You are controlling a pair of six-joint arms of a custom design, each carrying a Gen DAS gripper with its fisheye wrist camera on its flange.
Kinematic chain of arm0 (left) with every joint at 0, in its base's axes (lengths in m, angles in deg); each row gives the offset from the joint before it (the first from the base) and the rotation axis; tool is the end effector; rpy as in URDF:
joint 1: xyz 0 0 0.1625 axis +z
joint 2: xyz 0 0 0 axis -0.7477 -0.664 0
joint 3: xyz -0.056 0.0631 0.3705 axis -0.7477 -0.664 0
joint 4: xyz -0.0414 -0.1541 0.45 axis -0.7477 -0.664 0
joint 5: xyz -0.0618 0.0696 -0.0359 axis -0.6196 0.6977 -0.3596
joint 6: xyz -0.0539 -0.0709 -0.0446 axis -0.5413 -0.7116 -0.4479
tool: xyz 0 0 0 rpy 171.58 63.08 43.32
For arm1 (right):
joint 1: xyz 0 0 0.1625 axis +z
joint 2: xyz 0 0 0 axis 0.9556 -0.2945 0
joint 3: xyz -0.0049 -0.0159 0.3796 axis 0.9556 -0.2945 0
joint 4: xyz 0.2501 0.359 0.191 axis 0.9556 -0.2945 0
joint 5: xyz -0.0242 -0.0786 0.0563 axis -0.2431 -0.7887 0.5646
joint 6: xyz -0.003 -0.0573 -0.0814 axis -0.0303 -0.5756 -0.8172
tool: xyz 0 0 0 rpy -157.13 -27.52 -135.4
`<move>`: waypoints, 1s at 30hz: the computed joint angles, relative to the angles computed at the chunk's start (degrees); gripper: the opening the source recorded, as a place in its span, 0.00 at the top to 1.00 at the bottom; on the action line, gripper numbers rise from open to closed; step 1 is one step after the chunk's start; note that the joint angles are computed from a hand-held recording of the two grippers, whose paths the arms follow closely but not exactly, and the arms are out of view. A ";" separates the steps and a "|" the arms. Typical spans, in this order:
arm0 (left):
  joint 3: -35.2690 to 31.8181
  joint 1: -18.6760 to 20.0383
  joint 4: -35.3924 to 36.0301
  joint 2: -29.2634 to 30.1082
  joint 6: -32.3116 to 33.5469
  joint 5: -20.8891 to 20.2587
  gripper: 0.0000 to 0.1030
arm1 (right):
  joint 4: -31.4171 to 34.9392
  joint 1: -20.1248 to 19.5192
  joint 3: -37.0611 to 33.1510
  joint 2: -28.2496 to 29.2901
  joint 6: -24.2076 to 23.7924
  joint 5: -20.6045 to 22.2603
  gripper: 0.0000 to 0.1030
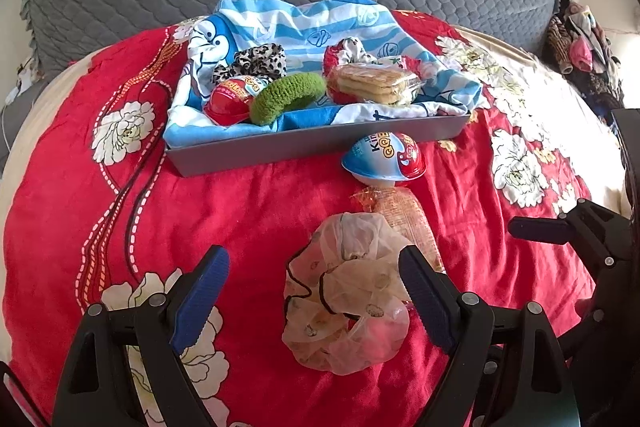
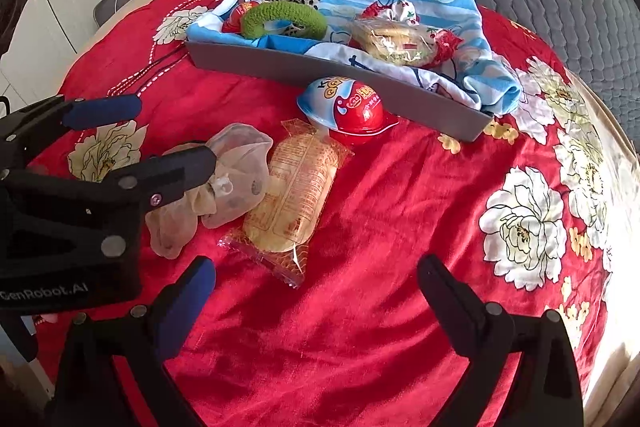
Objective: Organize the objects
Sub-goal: 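Move left tool to sheer pink scrunchie while right tool moves to bread package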
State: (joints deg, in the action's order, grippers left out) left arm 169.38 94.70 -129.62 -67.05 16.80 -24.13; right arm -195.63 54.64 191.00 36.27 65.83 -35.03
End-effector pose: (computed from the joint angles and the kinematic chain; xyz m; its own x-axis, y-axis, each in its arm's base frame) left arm -0.0382 -0.3200 0.3062 -0.6525 0.4691 -0.5952 0.6570 0.7415 -0.1360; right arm 0.3648 -0.3304 -0.0609 -0.7301 -0.5126 0.4519 -0.5964 0.8008 -0.0551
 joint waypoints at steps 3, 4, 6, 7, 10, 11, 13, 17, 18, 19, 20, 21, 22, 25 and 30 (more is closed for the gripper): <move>0.00 -0.12 0.25 -0.12 0.02 0.07 0.15 | -0.02 -0.13 -0.01 0.04 0.71 0.12 0.01; 0.07 -0.17 0.35 -0.28 0.05 0.11 0.15 | 0.00 -0.15 -0.08 0.12 1.03 0.01 0.01; 0.10 -0.19 0.52 -0.29 0.00 0.23 0.15 | -0.27 -0.23 -0.08 0.16 1.44 0.30 0.01; 0.11 -0.20 0.65 -0.46 -0.03 0.06 0.15 | -0.13 -0.30 -0.11 0.16 1.73 0.54 0.01; 0.40 -0.61 1.43 -1.40 0.38 -0.45 0.15 | -0.20 -0.33 -0.17 0.32 2.00 0.54 0.01; 0.51 -0.73 1.73 -1.64 0.57 -0.61 0.15 | -0.07 -0.36 -0.22 0.39 2.10 0.51 0.01; 0.84 -1.15 2.46 -2.03 0.73 -0.35 0.15 | -0.02 -0.37 -0.34 0.63 2.70 0.40 0.01; 1.13 -1.16 2.52 -1.92 1.24 -0.17 0.15 | -0.09 -0.53 -0.54 1.15 3.24 0.49 0.01; 1.13 -0.98 2.17 -1.66 1.28 -0.15 0.15 | -0.21 -0.57 -0.57 1.29 3.32 0.50 0.01; 1.08 -0.78 1.90 -1.36 1.38 -0.16 0.15 | -0.20 -0.57 -0.67 1.42 3.57 0.44 0.01; 1.03 -0.50 1.49 -1.02 1.55 -0.12 0.15 | -0.27 -0.67 -0.70 1.49 3.65 0.61 0.01; 1.00 -0.15 1.08 -0.74 1.71 -0.16 0.15 | -0.44 -0.78 -0.69 1.54 3.70 0.85 0.01; 0.77 0.53 0.45 -0.03 2.00 -0.55 0.15 | -0.60 -0.86 -0.69 1.61 3.93 0.92 0.01; 0.11 2.22 -0.78 1.81 2.38 -1.97 0.15 | -1.30 -0.97 -0.87 2.10 4.25 0.99 0.01; -0.04 3.77 -2.37 3.79 3.63 -2.52 0.15 | -1.57 -0.94 -1.48 3.34 4.66 0.41 0.01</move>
State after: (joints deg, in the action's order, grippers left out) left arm 169.34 98.47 -131.99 -63.26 20.43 -26.65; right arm -197.21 53.70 189.52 39.62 70.49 -34.62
